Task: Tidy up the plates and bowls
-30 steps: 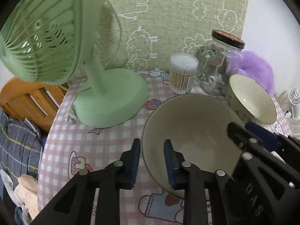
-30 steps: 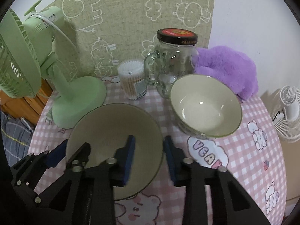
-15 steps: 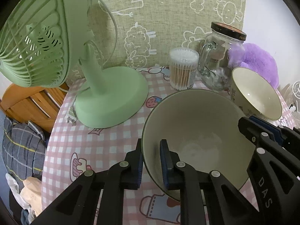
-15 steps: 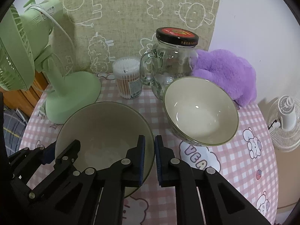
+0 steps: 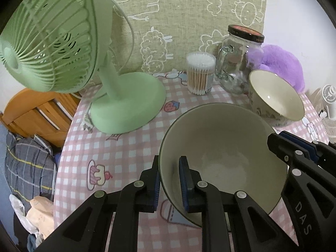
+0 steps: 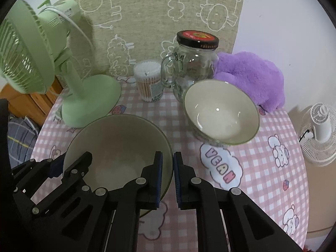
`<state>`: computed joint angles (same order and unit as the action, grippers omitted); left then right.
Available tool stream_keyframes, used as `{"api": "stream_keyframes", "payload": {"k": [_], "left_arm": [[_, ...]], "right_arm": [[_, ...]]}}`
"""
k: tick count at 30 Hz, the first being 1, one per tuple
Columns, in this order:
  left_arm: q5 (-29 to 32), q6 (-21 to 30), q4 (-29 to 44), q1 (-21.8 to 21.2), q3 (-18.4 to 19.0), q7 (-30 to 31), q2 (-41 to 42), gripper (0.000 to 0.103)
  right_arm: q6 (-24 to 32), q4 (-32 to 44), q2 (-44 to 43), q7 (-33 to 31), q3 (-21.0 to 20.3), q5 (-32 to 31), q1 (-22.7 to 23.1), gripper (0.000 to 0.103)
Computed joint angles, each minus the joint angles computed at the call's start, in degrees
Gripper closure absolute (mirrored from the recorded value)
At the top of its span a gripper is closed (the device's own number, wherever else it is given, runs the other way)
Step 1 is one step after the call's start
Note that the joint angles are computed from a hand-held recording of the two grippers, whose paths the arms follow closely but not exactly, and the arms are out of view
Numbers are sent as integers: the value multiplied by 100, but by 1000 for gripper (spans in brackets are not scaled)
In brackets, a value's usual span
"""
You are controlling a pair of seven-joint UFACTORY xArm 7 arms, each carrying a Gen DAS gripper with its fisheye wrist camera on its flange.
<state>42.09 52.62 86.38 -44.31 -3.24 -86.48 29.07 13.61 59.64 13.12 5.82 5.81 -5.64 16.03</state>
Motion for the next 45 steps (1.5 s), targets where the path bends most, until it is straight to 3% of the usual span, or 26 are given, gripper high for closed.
{"api": "stream_keyframes", "payload": {"k": [23, 35, 45], "left_arm": [[-152, 639, -322, -418, -406, -486, -467, 89], [32, 1510, 36, -823, -661, -593, -638, 89], [149, 2296, 356, -1276, -845, -1005, -742, 89]], "right_arm": [[329, -1433, -1462, -818, 182, 860, -124, 90], [739, -2251, -2819, -1412, -121, 1544, 49, 90], [1194, -2871, -4136, -1667, -310, 1647, 140, 90]]}}
